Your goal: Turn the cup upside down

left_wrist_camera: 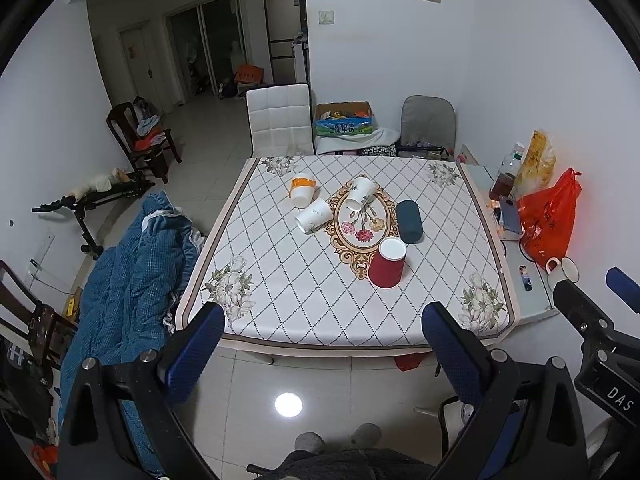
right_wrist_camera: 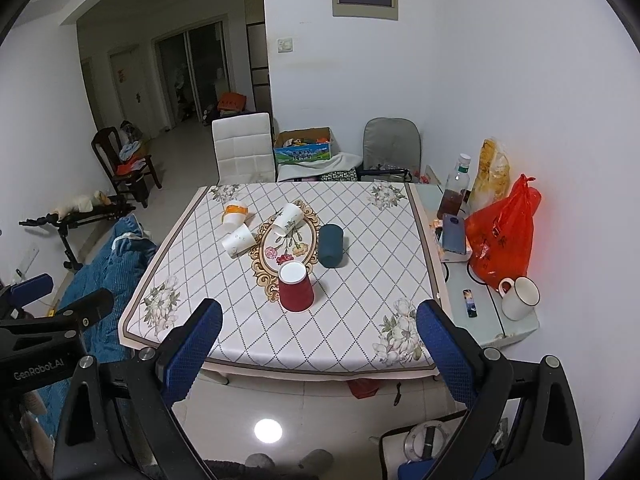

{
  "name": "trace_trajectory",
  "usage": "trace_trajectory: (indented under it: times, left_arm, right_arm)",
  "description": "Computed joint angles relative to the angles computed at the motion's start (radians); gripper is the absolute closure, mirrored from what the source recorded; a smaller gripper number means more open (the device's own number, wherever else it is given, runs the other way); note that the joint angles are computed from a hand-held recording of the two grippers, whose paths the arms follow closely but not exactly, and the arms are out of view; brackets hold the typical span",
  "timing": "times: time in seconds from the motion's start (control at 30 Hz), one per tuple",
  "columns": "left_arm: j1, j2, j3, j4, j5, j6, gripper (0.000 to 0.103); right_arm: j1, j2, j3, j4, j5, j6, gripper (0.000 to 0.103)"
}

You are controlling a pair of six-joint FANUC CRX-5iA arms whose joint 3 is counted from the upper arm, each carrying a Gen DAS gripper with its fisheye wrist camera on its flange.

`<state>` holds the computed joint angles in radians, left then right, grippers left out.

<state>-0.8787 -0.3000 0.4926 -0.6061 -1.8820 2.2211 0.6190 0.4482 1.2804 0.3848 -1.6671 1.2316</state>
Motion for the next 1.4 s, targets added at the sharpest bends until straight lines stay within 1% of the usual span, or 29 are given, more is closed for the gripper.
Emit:
trace_trajectory:
  times: [0.47, 0.63, 0.87, 0.97, 1.1, 1.4]
  left_arm:
    - [-0.020, 0.000, 0.010, -0.013, -0.012, 0.007, 0.002]
    - [-0.009, -0.003, 0.005, -0.001, -0.008, 0.000, 0.002]
    - [-0.034, 0.002, 0.016, -0.021, -0.021, 0.009, 0.002]
    - [-0.042, 0.003, 0.019, -0.030, -0.025, 0.003, 0.002]
    - [-0.064, 0.006, 0.029, -0.057, -0.040, -0.002, 0.002]
    - [-0.055, -0.001, 0.026, -0.056, -0.039, -0.003, 0.002]
  right_arm:
    - [0.006, -0.025, -0.028, -0.009, 0.001, -0.012, 0.004]
    - [0.011, -0.037, -0.045, -0.008, 0.004, -0.018, 0.004]
    - [0.022, -0.075, -0.110, 0.001, 0.027, -0.038, 0.004]
    - [0.023, -0.076, -0.110, 0.000, 0.025, -0.040, 0.003]
    - [0.023, -0.081, -0.116, 0.000, 0.023, -0.042, 0.001]
    - [0.022, -0.097, -0.145, 0.000, 0.036, -0.045, 0.000]
